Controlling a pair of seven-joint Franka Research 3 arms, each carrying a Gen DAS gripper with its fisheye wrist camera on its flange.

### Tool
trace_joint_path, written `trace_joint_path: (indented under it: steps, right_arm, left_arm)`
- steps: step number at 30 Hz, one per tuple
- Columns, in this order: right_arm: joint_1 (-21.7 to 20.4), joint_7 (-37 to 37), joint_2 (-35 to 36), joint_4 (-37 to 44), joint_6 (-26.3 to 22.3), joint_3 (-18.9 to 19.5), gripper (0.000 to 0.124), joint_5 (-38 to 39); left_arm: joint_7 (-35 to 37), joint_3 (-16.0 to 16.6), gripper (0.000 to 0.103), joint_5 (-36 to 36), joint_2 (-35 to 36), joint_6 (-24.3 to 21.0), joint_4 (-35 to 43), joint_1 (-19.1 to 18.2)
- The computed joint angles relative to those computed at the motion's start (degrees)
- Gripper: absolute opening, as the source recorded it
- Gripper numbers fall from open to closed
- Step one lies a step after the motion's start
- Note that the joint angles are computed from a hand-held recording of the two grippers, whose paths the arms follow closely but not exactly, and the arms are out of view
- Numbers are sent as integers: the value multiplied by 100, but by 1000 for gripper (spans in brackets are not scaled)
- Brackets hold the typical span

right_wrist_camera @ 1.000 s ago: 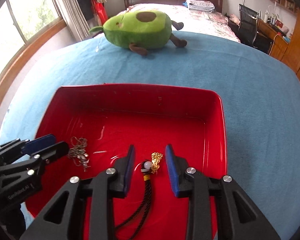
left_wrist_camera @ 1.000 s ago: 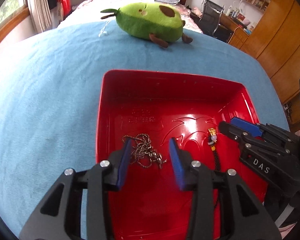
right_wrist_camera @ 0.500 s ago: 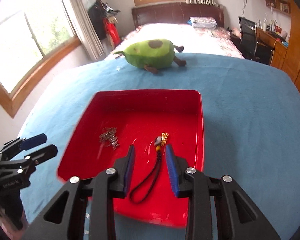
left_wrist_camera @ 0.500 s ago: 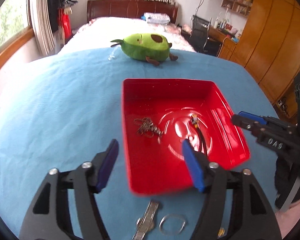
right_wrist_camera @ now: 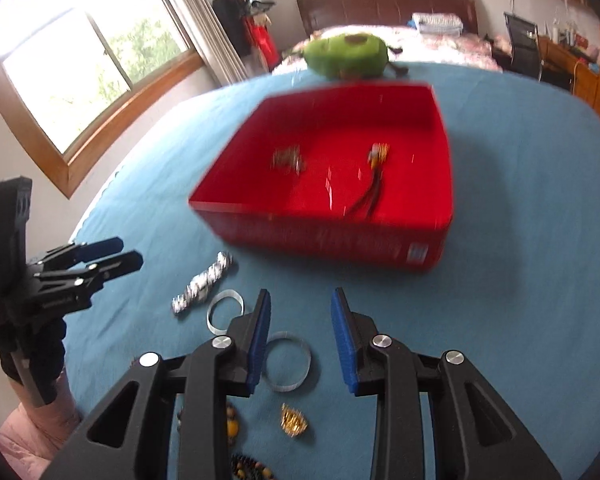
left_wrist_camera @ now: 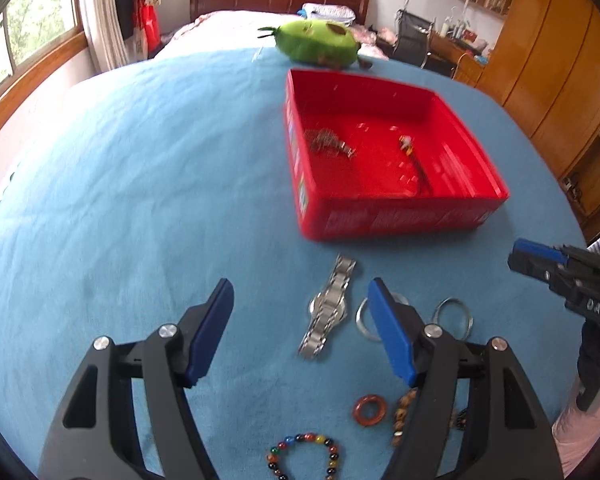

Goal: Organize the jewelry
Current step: 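Grasp the silver watch with the left tool while the right tool grasps a silver ring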

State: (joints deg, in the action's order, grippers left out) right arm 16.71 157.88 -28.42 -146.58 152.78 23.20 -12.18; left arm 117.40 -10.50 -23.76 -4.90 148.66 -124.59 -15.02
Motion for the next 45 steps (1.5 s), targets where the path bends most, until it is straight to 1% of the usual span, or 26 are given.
trace_joint_path:
  steps: [4,7,9,17,19,23,27,29,30,31,32,34,35,37,38,39,40,42,45]
  right_arm:
    - [159,112,217,-147,208,-69,31,282]
    - [177,225,339,-154,133,-30,30,308]
    - [218,235,435,-137,115,-71,30,310]
    - [368,160,741,-72,147,-237,28,278]
    - [356,197,797,-35,90,-216,26,194]
    - [431,138,859,43,-36,-253,24,104]
    - [475,146,1061,231,-200,-218,24,-140]
    - [589,25,1089,249,-178,-299,23,-124]
    - [596,39,1114,289,-243,-287,21,-176]
    - [578,94,1151,366,-403,-239,17,-300]
    - [569,136,1233,445,-466,-230,16,-405]
    - [624,184,1271,486,-525,-271,11,-506]
    - [646,208,1281,501,-561,-291,10,-547]
    - [688,255,1284,511,-597,-325,4,-606]
    - [709,267,1290,516,-603,-343,3,-623]
    - [726,280,1294,538,-645,-347,3,-651]
    - [734,293,1302,551,-674,-354,3,-688]
    - [776,298,1293,548,-664,-386,3,-688]
    - [814,266,1232,490,-561,-440,3,-624]
  left_arm:
    - [-276,-58,69,335,177,70,-40,36]
    - [-487,-125,68,651,363,66,3,59]
    - [-612,-166,67,840,496,48,64,83]
    - [-556,-281,67,865,645,-11,133,158]
    - [-639,-300,67,986,663,4,122,151]
    - [-738,-335,67,1166,717,64,105,133]
    - [-758,-358,67,1219,755,121,132,137]
    - [-775,-372,68,1231,783,145,148,135]
    - [-791,-379,68,1271,798,137,155,130]
    - [-827,-387,66,1330,824,156,170,120]
    - [-823,-398,64,1347,821,174,157,117]
    - [-703,-429,56,1271,800,166,128,112]
    - [-680,-437,55,1271,812,142,141,102]
    - [-729,-443,52,1347,824,250,108,78]
    - [-716,-447,51,1354,818,290,87,75]
    - [-660,-456,47,1318,809,321,63,74]
    - [-548,-468,38,1204,799,308,58,80]
    - [-274,-488,31,874,789,199,90,98]
    - [-247,-477,31,842,772,287,39,75]
